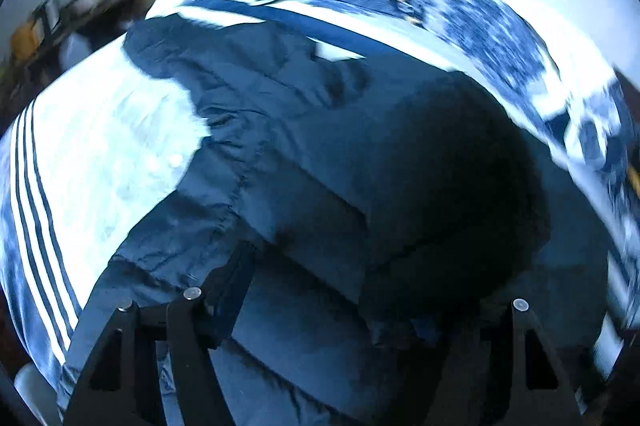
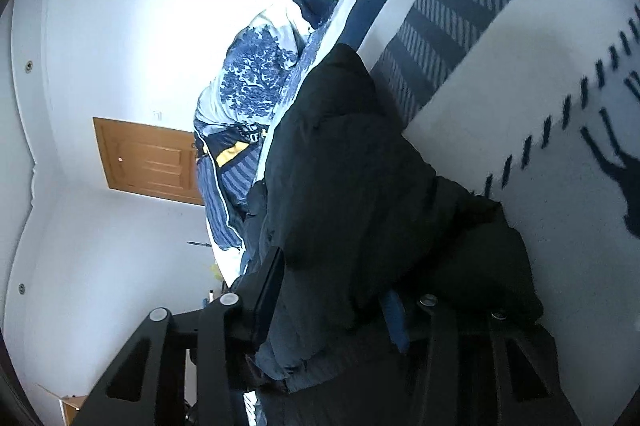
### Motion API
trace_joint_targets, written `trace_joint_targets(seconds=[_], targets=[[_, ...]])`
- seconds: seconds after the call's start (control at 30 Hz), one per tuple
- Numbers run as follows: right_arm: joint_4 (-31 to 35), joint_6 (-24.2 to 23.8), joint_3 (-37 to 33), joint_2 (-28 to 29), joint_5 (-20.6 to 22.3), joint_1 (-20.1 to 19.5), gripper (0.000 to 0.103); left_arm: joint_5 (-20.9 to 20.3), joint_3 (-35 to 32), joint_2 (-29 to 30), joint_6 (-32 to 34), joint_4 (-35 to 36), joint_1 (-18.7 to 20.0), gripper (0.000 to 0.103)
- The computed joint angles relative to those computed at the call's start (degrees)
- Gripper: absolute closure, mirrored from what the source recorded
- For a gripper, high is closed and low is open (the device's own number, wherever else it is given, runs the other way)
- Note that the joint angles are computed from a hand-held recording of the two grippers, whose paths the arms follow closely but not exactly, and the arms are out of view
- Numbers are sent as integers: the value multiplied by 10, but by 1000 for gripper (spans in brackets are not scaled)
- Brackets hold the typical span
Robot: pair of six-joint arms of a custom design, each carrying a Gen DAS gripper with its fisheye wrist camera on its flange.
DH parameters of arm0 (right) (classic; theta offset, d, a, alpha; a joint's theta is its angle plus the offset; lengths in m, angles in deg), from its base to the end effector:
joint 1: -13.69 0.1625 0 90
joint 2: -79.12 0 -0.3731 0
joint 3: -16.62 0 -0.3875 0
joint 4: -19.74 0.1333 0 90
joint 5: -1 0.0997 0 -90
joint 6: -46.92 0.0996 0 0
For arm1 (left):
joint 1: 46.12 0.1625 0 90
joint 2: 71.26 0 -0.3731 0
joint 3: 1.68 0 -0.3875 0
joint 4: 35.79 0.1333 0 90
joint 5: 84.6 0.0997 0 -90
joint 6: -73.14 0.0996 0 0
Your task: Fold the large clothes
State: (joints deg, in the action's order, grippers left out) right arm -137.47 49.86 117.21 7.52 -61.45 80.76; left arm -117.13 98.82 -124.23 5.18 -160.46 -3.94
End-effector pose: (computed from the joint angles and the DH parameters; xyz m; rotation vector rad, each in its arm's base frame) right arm -0.0645 -0.6130 0.3210 0.3685 2.5961 -1.0027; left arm -0.2777 -0.5448 0.1001 -0.2589 2.2607 -0.9187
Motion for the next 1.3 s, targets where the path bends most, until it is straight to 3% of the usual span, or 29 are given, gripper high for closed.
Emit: trace_joint_targets(seconds=[0.07,0.17,0.2,0.3,0.33,0.4,0.47,0.53,0.7,0.8,0.9,1.0,1.07,1.13,1.17,1.2,1.3], targets=[[5,-3,3,-5,1,-1,53,-3,-10,-1,-34,31,5,32],[5,-4,5,-6,10,-4,53,-14,-11,7,-11,27,4,34],[5,-6,2,-2,8,-3,53,-11,-13,14,3,23,2,42],[10,-19,-7,8,5,1,53,-12,-27,25,46,0,5,87],[9,-23,-6,7,4,1,54,-15,-26,22,61,-23,6,93],[4,-29,-2,2,4,4,67,8,-29,14,77,-35,1,95],[7,-40,-2,-1,12,4,75,64,-22,4,125,-73,-14,96],[13,-54,-1,-4,9,10,84,116,-31,0,131,-55,-20,96],[38,-72,-16,14,-78,39,84,84,-60,22,177,-43,27,96],[37,-49,-14,15,-55,28,83,35,-49,11,127,-4,42,96],[12,-36,-8,10,-52,23,66,23,-32,9,135,-28,39,92],[-5,-36,-6,13,-93,31,65,24,-40,18,128,16,35,80],[1,-37,-7,13,-94,31,65,40,-46,19,99,76,25,64],[1,-35,-8,14,-113,39,64,56,-36,12,79,112,10,38],[2,-34,-9,13,-120,41,63,65,-31,6,60,148,-2,33],[1,-30,-6,10,-126,43,60,69,-26,-1,40,181,-14,29],[-2,-27,8,1,-153,57,48,63,2,-35,-1,245,-53,28]])
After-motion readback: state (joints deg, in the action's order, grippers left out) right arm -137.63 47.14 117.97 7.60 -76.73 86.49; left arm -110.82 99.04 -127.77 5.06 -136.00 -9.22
